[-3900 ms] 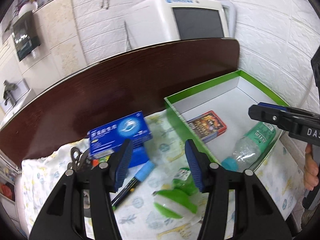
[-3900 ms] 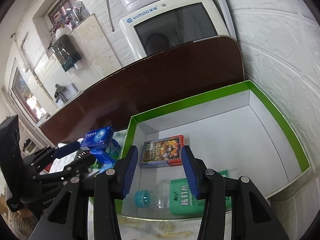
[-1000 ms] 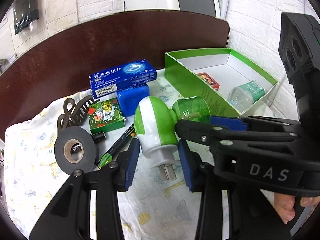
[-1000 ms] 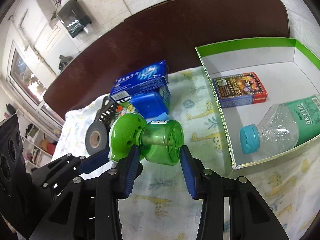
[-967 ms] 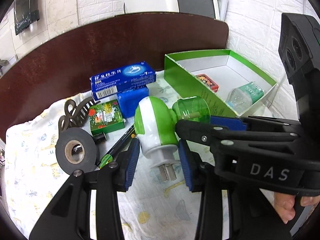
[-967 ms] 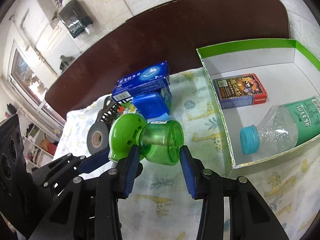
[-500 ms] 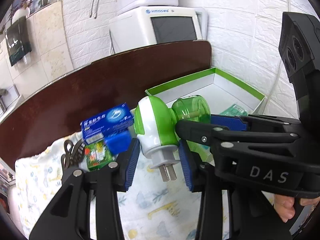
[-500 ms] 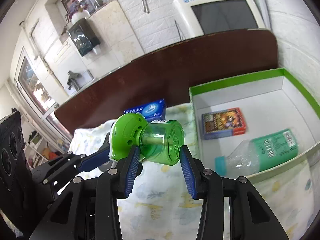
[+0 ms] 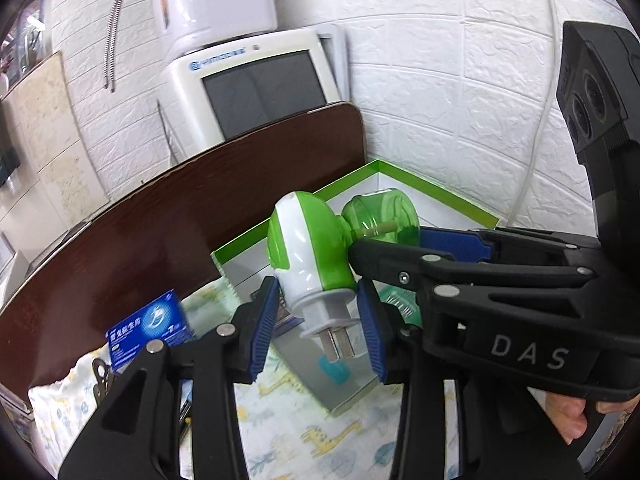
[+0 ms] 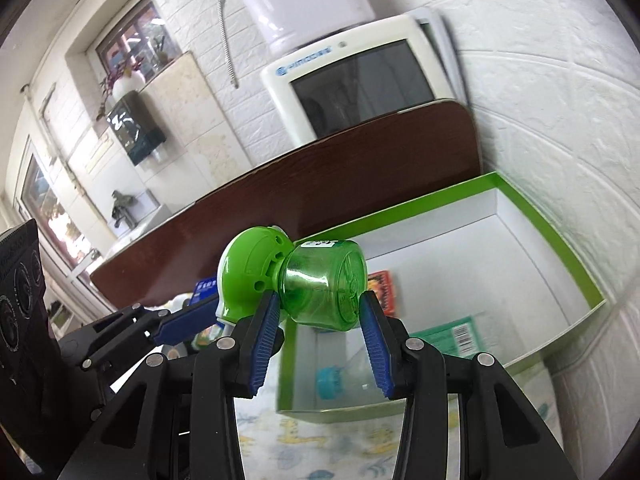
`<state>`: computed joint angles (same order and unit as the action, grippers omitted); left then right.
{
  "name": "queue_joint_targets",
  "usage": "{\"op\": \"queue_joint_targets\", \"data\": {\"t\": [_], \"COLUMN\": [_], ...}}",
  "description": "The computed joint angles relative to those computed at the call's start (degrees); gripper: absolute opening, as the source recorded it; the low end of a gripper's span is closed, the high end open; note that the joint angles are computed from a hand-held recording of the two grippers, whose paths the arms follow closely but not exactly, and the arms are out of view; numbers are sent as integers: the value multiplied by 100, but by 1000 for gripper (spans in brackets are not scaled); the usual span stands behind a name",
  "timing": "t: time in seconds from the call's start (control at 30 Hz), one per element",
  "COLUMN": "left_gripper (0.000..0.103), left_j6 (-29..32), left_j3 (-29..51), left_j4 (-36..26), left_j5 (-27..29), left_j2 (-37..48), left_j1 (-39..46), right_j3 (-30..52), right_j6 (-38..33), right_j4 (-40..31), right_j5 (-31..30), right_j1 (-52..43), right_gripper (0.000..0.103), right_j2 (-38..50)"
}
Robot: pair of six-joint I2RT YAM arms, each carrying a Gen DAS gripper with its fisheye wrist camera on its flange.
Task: Organize rigid objects
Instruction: 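Carry the repeller into the green box and open the right tool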
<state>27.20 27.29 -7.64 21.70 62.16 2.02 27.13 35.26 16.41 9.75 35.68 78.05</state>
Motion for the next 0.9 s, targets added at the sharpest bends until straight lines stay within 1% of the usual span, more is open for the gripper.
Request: {"op": "queue_joint_targets", "data": {"t": [0.2, 0.37, 0.63, 0.87, 0.9], "left_gripper": [39, 39, 39, 39, 37], "left_j6": [-346, -576, -712, -773, -770], "left_j3": [306, 691, 1318, 1550, 1555], "left_j4": [256, 453, 637, 663, 654], "left_j5": [-580, -864, -1156, -1221, -1187], "left_j2": [519, 1165, 2236, 2857, 2893], "left_j1": [-850, -1351, -1811, -1901, -1898], "right_j3": [-222, -260, -105, 124, 149], "right_j6": [-204, -408, -650, -707, -700], "right_j4": [57, 198, 520, 657, 687], "right_j5": [-355, -760, -1388, -1574, -1630], "right_j1": [-646, -1298, -2191, -2453, -2488], "right_gripper": [45, 45, 45, 44, 44], "right_j2": [-222, -121, 509, 1184, 1291]}}
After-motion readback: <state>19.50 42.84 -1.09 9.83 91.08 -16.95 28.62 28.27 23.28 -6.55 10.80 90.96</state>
